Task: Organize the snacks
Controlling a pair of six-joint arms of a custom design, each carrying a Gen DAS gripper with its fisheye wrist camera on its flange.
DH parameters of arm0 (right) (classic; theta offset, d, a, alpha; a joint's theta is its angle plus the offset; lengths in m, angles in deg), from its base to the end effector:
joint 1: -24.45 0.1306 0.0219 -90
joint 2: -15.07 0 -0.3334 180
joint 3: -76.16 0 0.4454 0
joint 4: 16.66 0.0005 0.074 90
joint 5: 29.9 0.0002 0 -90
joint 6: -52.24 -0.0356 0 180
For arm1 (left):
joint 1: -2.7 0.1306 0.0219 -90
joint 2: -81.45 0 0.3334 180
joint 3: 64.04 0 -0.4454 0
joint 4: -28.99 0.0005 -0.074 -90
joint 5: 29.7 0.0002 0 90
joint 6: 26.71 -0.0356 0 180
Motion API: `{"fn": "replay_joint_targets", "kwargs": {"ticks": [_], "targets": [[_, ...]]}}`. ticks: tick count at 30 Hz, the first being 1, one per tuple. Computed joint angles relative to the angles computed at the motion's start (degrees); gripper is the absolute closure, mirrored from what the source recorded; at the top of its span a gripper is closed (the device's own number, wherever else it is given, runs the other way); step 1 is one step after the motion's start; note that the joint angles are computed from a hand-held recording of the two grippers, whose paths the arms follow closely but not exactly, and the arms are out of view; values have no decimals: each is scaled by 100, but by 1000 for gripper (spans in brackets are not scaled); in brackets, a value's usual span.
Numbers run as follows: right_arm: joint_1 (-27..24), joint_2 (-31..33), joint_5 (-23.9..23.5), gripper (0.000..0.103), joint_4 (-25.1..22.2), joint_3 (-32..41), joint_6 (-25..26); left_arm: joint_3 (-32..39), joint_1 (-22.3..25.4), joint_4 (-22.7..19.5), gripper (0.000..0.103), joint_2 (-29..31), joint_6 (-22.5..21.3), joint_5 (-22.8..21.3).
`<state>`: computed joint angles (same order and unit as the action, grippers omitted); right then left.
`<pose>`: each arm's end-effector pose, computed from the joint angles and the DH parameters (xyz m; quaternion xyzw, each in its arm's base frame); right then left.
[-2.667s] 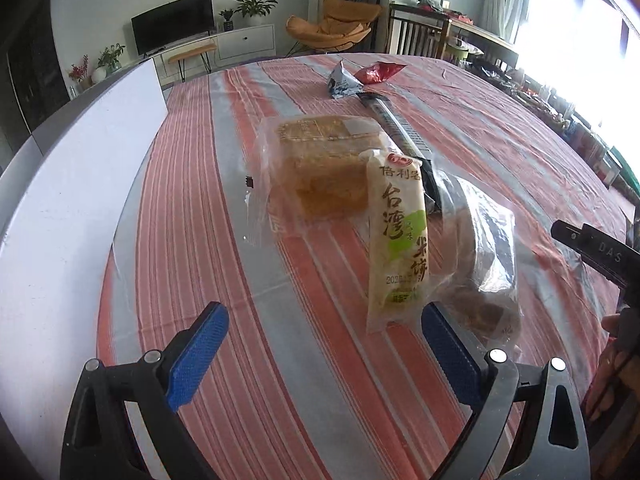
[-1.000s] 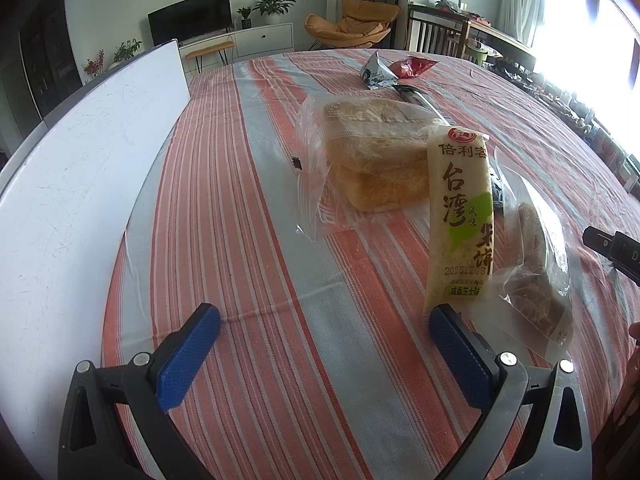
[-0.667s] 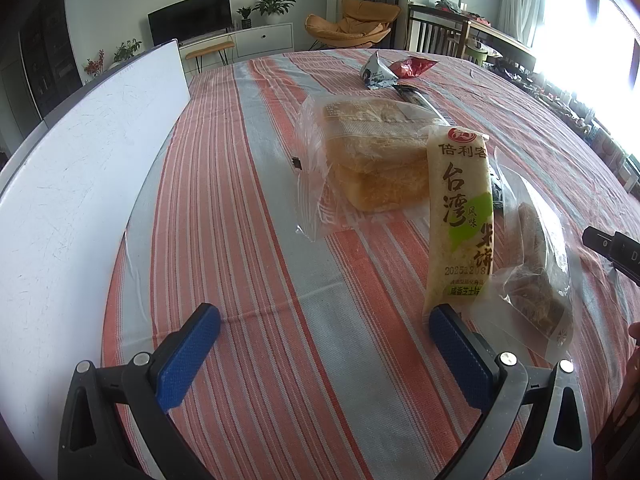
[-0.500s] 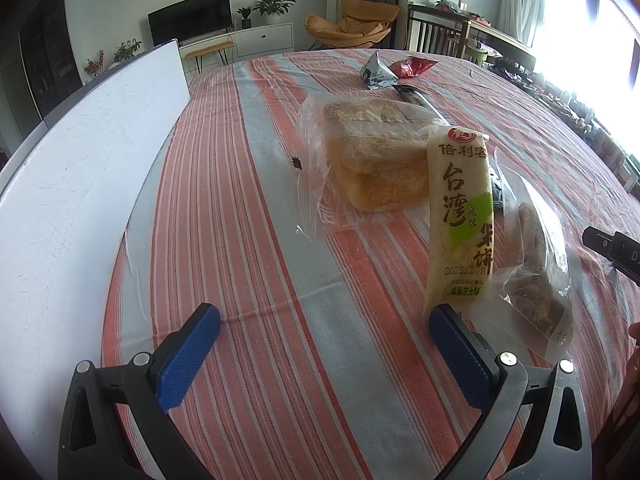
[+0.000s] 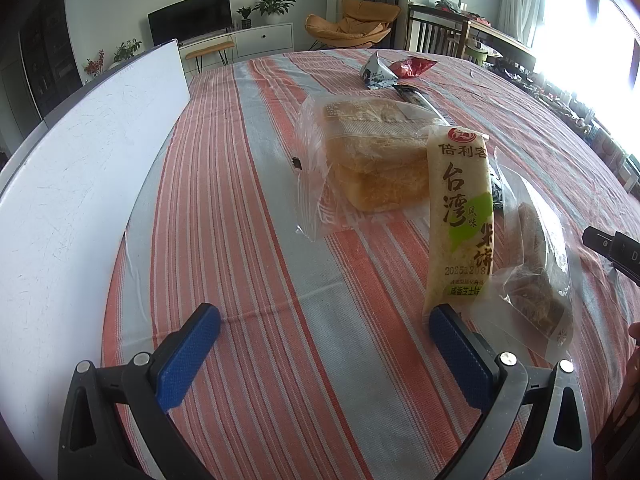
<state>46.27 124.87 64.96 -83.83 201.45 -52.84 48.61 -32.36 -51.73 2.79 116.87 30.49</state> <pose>0.5878 0.2316 0.4772 -0.0416 0.9429 0.0658 0.3237 0.4690 -0.3081 0.4466 -0.1984 0.9310 0.0604 0.3004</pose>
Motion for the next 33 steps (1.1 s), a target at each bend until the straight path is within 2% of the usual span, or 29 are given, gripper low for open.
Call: {"fn": "replay_joint_targets", "kwargs": {"ticks": [28,30,33], "targets": [[-13,-6,-22,20,2,-4,-16,2,1,-5,0,0,-1,2],[-77,-72,-237,20,100,-90,-146,2,1,-5,0,0,-1,2],[-281,-283,-927,21,433,-379,-565,11,-17,-90,0,-14,2,77]]}}
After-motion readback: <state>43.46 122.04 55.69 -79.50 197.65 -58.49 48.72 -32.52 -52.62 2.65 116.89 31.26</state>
